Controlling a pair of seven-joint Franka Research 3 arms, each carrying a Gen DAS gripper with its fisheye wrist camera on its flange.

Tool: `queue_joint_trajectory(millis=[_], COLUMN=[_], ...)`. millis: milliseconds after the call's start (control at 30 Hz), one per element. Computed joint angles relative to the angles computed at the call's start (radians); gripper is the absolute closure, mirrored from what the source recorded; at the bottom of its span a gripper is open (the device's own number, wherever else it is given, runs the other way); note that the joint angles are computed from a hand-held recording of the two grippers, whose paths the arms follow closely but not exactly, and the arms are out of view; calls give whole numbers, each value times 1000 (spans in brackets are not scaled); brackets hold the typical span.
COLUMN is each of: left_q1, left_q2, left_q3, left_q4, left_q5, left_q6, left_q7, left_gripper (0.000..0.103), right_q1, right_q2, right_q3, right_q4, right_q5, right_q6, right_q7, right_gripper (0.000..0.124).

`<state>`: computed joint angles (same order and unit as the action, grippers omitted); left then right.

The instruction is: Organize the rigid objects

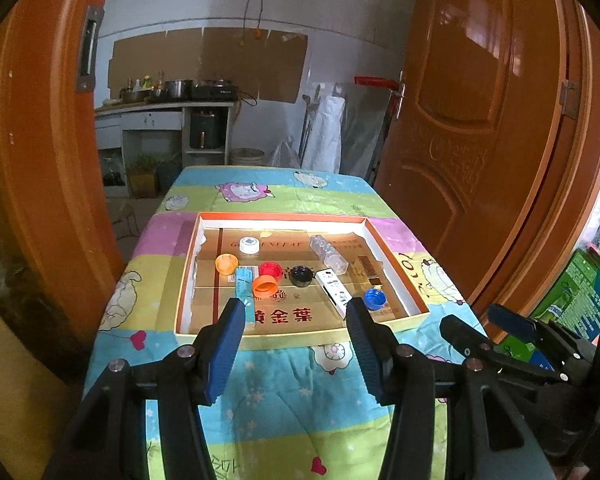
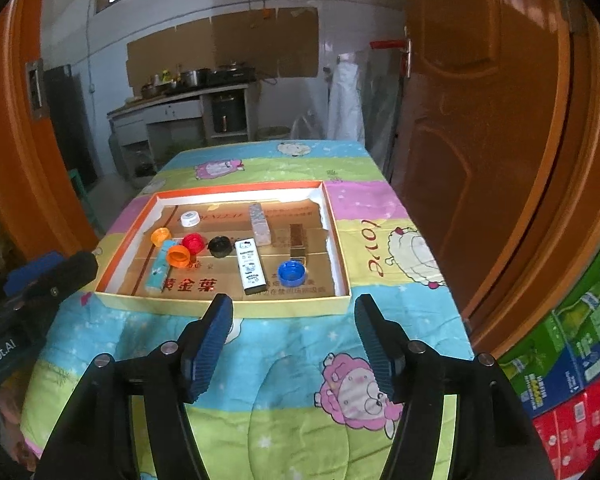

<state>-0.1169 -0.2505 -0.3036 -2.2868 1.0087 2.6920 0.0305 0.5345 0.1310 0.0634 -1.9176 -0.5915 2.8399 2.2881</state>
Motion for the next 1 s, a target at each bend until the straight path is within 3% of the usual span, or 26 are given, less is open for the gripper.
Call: queue_joint_trajectory(millis=[233, 433, 567, 667, 1000], left_q1=[-21, -50, -80, -88, -105], left_q2=[-47, -66, -85, -93, -112], left_q3=[-33, -93, -64, -78, -87], left_q4=[-9, 18, 4, 7, -1], left_q5=[-9, 31, 19, 20, 12], left_q6=[-107, -338, -299, -335, -343], left_q7=[-34, -81, -70, -73, -70], left_gripper=[51, 51, 51, 51, 51], right_q1=[6, -10, -26, -38, -80], right_q2=[-47, -80, -103, -123, -175], right_q3=[11, 37, 57, 73, 120], right_q4=[-36, -51, -64, -76, -114], right_q5=[-116, -242, -307, -355, -420], right_q6=[5, -6, -11, -17, -26], right_q7=[93, 202, 267, 313, 375], right_gripper=[59, 59, 58, 58, 58])
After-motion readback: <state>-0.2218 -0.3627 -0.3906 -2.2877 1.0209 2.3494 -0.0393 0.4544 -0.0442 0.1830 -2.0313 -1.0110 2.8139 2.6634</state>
